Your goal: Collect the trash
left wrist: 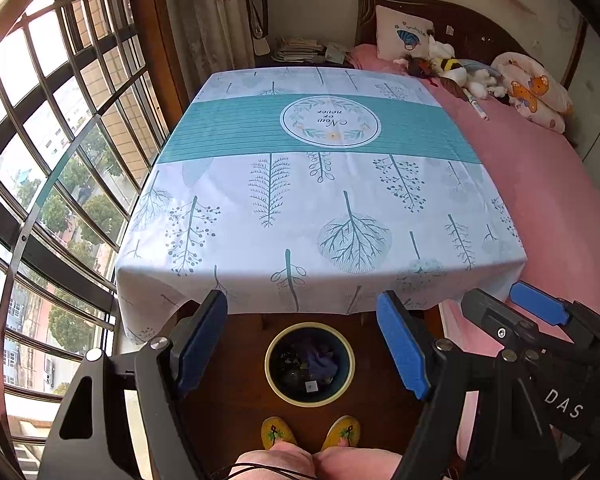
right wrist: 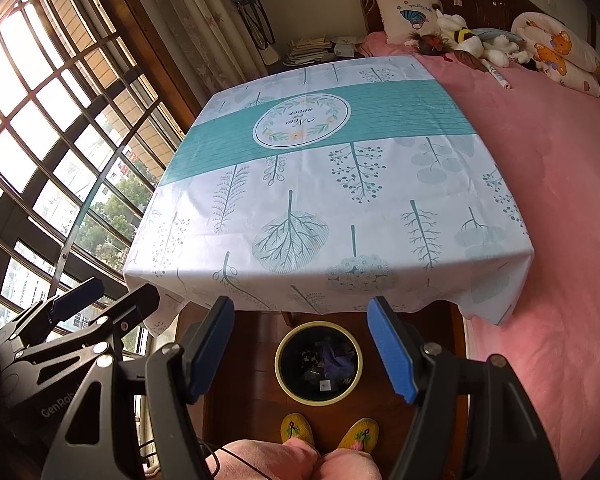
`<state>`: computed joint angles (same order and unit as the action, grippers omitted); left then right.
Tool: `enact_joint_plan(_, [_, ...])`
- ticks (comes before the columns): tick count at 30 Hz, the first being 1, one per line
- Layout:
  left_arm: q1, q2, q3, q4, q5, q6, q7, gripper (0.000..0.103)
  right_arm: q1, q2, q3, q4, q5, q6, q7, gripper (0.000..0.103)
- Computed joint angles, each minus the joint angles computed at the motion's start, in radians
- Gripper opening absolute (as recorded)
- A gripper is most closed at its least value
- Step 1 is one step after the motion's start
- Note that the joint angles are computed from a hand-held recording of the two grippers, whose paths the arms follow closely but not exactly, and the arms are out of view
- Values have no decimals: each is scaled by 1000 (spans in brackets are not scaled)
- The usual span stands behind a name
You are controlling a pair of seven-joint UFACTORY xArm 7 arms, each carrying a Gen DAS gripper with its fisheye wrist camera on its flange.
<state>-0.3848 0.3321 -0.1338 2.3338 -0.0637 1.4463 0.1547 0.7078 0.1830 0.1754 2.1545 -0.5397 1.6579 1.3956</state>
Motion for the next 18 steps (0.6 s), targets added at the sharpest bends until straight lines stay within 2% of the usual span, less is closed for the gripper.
enact_joint_plan(18, [-5, 5, 0, 10, 6, 8, 3, 76, -4, -5, 3, -9, 0, -7, 3, 70])
